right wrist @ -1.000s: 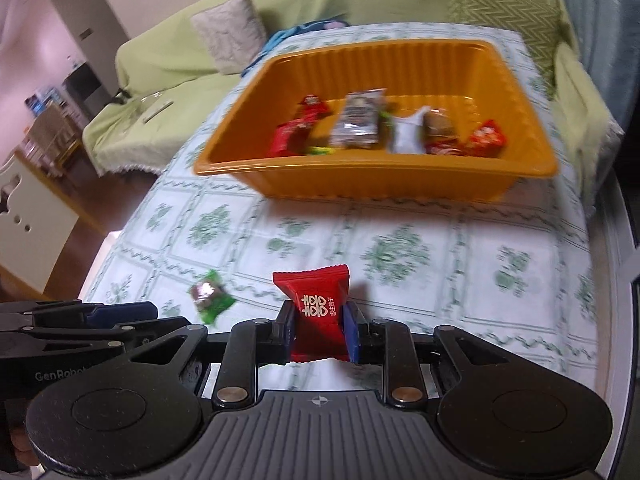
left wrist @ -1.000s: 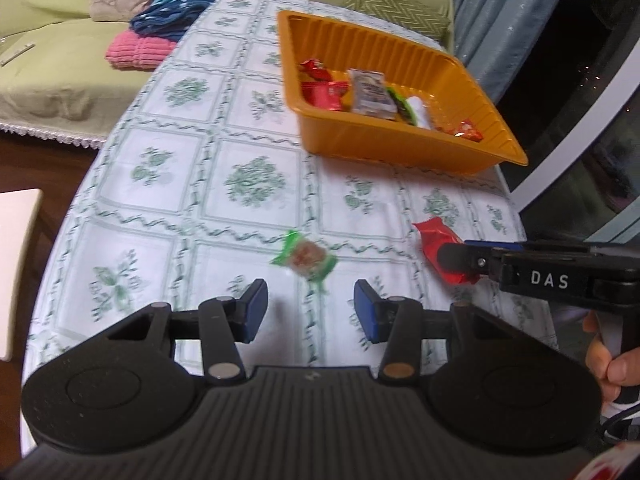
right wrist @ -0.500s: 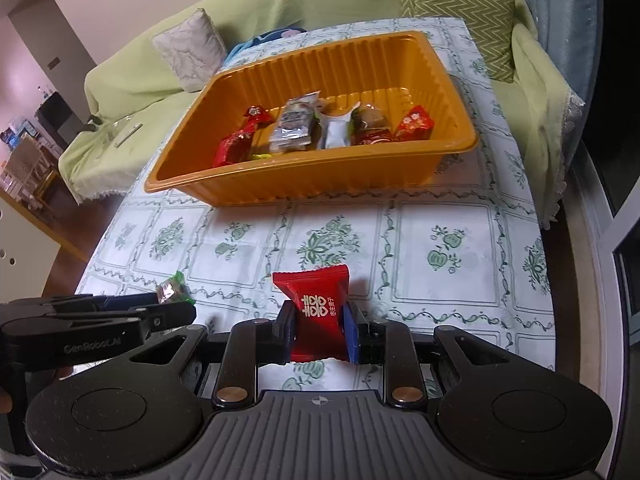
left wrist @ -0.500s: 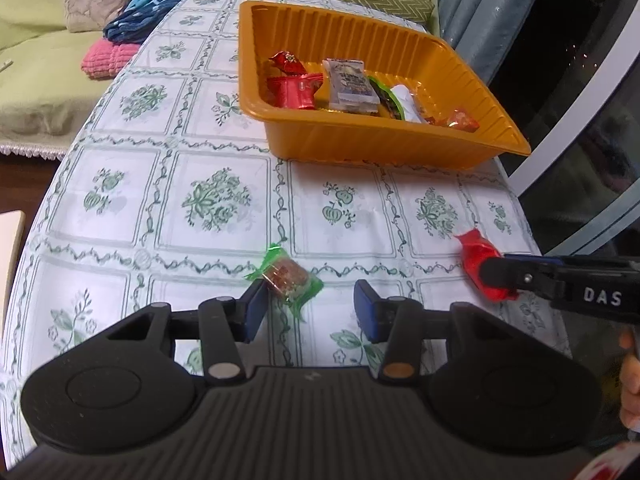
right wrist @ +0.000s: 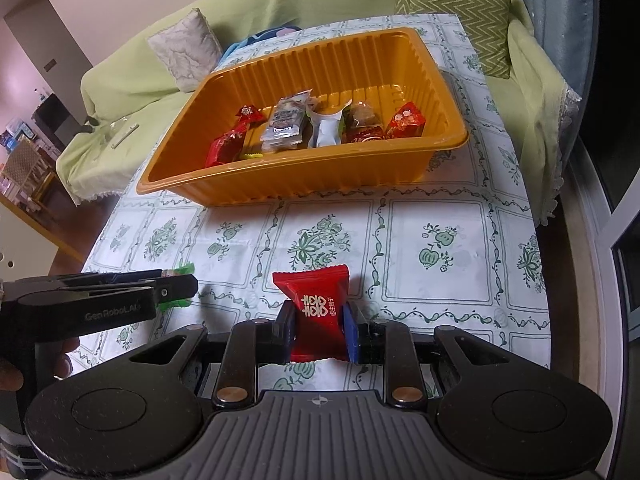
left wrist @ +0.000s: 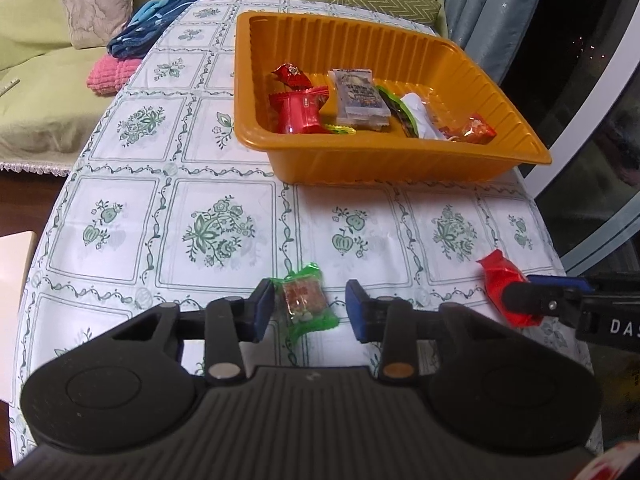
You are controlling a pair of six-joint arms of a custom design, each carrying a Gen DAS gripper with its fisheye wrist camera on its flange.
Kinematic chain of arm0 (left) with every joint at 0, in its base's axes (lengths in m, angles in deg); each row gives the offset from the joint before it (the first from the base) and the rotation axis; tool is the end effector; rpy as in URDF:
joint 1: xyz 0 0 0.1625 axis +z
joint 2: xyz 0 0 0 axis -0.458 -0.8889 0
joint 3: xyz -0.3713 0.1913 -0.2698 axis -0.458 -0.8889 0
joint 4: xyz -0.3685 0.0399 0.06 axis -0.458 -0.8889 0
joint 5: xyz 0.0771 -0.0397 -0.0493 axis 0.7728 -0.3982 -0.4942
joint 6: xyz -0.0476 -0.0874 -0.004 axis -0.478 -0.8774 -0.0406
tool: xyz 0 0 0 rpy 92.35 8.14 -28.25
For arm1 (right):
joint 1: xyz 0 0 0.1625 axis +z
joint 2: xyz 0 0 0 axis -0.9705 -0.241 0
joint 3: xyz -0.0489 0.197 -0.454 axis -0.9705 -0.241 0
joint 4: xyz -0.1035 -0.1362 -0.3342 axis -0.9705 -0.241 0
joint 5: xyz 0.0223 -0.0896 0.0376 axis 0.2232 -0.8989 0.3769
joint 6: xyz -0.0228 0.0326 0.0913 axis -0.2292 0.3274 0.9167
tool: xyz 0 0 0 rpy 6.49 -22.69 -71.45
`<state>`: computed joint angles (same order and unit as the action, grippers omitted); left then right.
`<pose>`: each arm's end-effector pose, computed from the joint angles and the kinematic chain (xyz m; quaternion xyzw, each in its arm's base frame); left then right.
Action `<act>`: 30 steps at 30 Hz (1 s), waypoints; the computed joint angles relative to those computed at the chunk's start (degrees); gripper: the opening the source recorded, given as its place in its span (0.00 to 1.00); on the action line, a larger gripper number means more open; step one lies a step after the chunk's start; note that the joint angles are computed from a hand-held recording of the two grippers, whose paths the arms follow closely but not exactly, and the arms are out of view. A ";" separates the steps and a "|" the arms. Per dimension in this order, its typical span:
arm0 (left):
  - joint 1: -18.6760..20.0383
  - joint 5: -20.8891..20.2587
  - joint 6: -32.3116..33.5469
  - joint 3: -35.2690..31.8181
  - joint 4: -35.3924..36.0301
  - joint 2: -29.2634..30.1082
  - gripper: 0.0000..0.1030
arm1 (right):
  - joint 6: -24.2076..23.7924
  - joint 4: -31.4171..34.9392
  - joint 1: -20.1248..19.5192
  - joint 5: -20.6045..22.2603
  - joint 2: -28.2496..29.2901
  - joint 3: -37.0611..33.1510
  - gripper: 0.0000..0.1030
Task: Organize snacks
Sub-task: 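Grasp the green-wrapped candy with the left gripper while the right gripper holds the red packet, then carry both snacks over the orange tray and open both grippers to drop them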
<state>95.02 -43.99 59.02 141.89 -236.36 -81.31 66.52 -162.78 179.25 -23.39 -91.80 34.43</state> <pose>-0.0611 -0.6992 0.2462 0.0087 0.8934 -0.3026 0.3321 0.2860 -0.7501 0.0485 0.2532 -0.9460 0.1481 0.1381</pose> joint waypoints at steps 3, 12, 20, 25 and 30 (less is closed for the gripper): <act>0.00 0.54 0.24 0.02 0.07 0.03 0.26 | 0.06 0.02 0.03 -0.05 0.02 -0.02 0.25; -0.05 0.84 0.52 0.23 0.26 -0.15 0.20 | -0.04 0.00 0.08 0.10 0.00 0.04 0.25; -0.22 1.17 0.40 0.71 0.21 -0.42 0.19 | -0.18 -0.24 0.19 0.24 -0.23 0.48 0.25; -0.51 1.36 -0.24 1.75 -0.10 -1.07 0.19 | -0.27 -0.61 0.37 0.50 -0.49 0.88 0.25; -1.06 1.59 -0.68 3.30 -1.23 -2.05 0.19 | -0.36 -0.92 0.49 0.99 -0.76 1.25 0.25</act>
<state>93.96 -42.40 58.34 145.19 -237.58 -83.37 66.16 -163.70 179.74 -22.40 -92.56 35.68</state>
